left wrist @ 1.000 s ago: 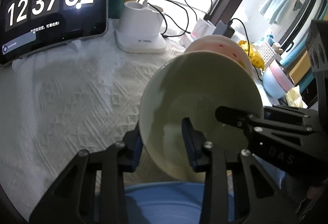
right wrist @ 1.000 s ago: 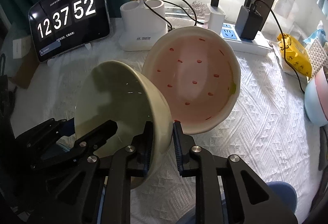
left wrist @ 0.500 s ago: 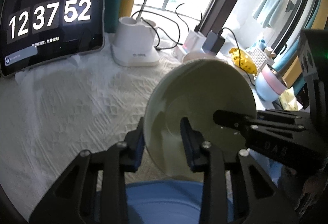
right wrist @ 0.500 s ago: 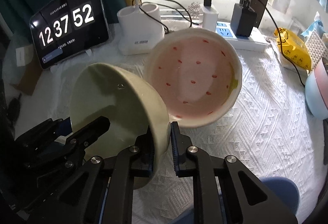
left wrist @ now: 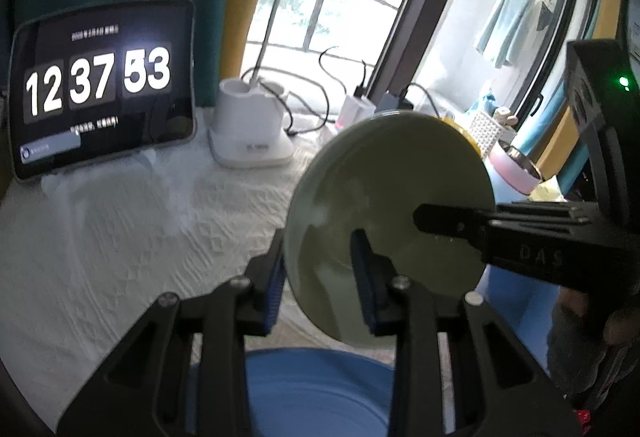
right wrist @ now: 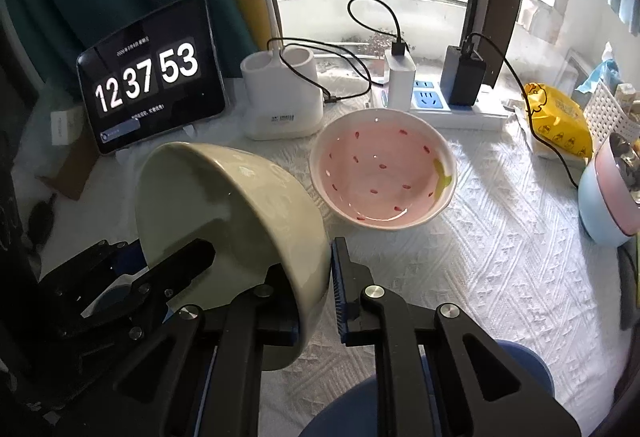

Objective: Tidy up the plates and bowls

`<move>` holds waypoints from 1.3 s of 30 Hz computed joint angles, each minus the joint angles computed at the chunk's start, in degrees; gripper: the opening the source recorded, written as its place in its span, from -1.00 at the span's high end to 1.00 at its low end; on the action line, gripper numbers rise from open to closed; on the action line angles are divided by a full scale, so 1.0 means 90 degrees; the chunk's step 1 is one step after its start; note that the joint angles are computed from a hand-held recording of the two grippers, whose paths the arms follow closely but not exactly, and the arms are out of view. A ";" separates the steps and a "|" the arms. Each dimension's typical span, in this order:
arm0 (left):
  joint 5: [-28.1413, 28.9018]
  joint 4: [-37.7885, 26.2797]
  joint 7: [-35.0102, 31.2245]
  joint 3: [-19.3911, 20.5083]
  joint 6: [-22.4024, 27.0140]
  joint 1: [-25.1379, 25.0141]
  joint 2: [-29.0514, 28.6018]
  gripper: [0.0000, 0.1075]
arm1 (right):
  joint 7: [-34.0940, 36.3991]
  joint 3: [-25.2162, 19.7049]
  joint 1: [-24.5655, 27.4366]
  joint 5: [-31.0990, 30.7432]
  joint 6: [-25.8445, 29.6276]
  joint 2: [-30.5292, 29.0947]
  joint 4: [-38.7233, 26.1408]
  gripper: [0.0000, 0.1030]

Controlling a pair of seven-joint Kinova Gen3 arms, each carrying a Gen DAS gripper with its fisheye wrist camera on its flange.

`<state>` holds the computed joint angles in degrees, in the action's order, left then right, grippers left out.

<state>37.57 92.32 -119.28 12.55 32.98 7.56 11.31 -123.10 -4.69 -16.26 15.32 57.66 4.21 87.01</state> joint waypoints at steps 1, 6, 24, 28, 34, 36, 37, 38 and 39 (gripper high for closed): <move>0.0109 0.0043 -0.0109 0.0035 -0.0044 -0.0043 -0.0039 0.40 | 0.0044 0.0008 0.0022 -0.0033 -0.0038 -0.0043 0.0021 0.73; 0.0518 0.0112 -0.0602 0.0071 -0.0051 -0.0138 -0.0151 0.41 | 0.0029 -0.0042 0.0007 0.0084 -0.0013 -0.0181 -0.0023 0.73; 0.0378 0.0185 -0.0360 -0.0147 -0.0096 0.0265 -0.0587 0.40 | 0.0165 -0.0182 0.0160 -0.0020 0.0232 -0.0657 -0.0028 0.73; 0.0271 0.0178 -0.0244 -0.0153 -0.0078 0.0369 -0.0650 0.40 | 0.0230 -0.0200 0.0188 -0.0027 0.0438 -0.0731 -0.0076 0.73; 0.0137 0.0116 -0.0129 -0.0140 -0.0023 0.0496 -0.0666 0.40 | 0.0266 -0.0224 0.0287 -0.0045 0.0466 -0.0950 0.0031 0.73; 0.0101 0.0108 -0.0068 -0.0130 -0.0027 0.0546 -0.0686 0.40 | 0.0295 -0.0233 0.0326 -0.0061 0.0485 -0.1030 0.0071 0.73; 0.0089 0.0100 -0.0045 -0.0125 -0.0026 0.0568 -0.0684 0.40 | 0.0314 -0.0236 0.0347 -0.0076 0.0488 -0.1065 0.0091 0.73; 0.0071 0.0086 -0.0022 -0.0119 -0.0022 0.0590 -0.0676 0.40 | 0.0331 -0.0234 0.0371 -0.0099 0.0495 -0.1101 0.0107 0.73; 0.0047 0.0066 0.0007 -0.0107 -0.0017 0.0617 -0.0670 0.40 | 0.0345 -0.0231 0.0399 -0.0125 0.0500 -0.1146 0.0134 0.73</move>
<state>38.00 92.92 -119.22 11.58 32.83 13.12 5.28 -120.00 -6.76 -12.67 14.19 62.16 -6.11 88.21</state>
